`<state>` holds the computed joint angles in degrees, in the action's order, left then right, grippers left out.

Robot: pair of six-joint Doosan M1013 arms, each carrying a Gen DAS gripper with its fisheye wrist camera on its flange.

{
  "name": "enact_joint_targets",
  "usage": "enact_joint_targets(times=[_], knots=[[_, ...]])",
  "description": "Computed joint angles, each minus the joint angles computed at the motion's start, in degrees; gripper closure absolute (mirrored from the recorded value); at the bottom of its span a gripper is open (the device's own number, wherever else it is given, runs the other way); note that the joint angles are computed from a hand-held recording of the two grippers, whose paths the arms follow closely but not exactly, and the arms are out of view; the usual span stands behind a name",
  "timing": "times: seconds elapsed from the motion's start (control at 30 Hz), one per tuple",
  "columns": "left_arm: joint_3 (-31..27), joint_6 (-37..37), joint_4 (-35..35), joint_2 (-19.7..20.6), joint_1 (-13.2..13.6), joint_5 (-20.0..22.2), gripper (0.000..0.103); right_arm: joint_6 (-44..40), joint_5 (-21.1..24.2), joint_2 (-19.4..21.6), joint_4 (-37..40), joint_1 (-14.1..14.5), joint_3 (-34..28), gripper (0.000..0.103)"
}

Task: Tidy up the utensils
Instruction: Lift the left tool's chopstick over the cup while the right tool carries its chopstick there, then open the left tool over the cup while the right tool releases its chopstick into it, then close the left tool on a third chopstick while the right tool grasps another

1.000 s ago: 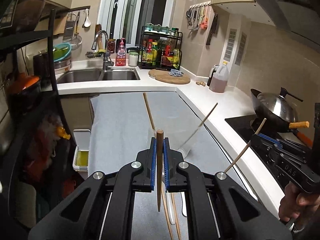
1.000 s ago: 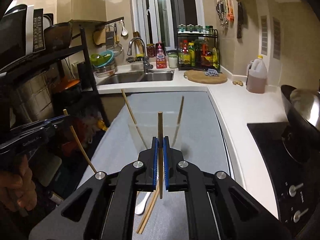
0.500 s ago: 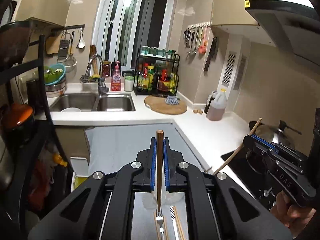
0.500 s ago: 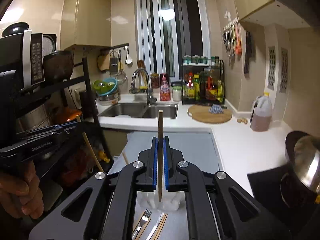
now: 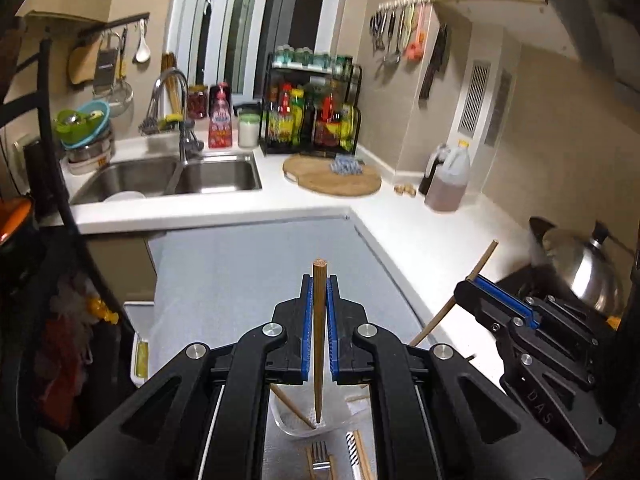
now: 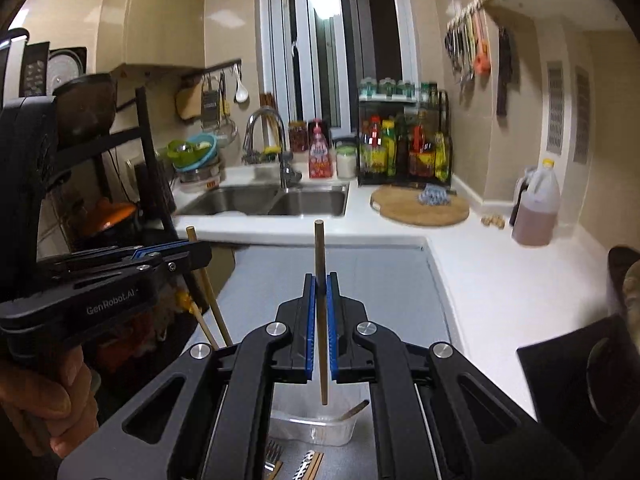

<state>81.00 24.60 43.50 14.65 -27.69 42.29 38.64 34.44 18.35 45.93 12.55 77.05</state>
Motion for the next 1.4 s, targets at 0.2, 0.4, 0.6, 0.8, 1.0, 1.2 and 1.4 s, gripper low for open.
enact_joint_targets(times=[0.2,0.4,0.6,0.8,1.0,1.2,1.4], knots=[[0.38,2.86,-4.55,1.13,1.07,0.1,0.096,4.12,2.98,1.92,-5.3,0.29,-0.73,0.096],[0.5,2.82,-5.89,0.61,0.83,0.28,0.075,5.61,3.02,1.24,-7.3,0.04,0.24,0.077],[2.74,-3.71,2.88,-2.78,-2.2,1.47,0.072,0.5,-1.13,-3.06,-3.24,-1.15,4.28,0.071],[7.46,-10.8,11.16,-6.4,-6.83,4.19,0.072,-9.63,-4.55,-8.76,6.99,-3.1,11.22,0.07],[14.13,-18.62,15.89,-9.22,-11.58,6.67,0.072,-20.4,-4.64,-13.73,17.73,-5.28,20.12,0.07],[19.97,-25.29,16.82,-10.54,-14.48,7.54,0.078,-22.05,-4.25,-15.53,19.26,-5.94,26.94,0.071],[25.82,-31.8,20.85,-11.51,-16.26,7.0,0.09,-17.05,-2.9,-14.96,14.9,-6.23,30.87,0.097]])
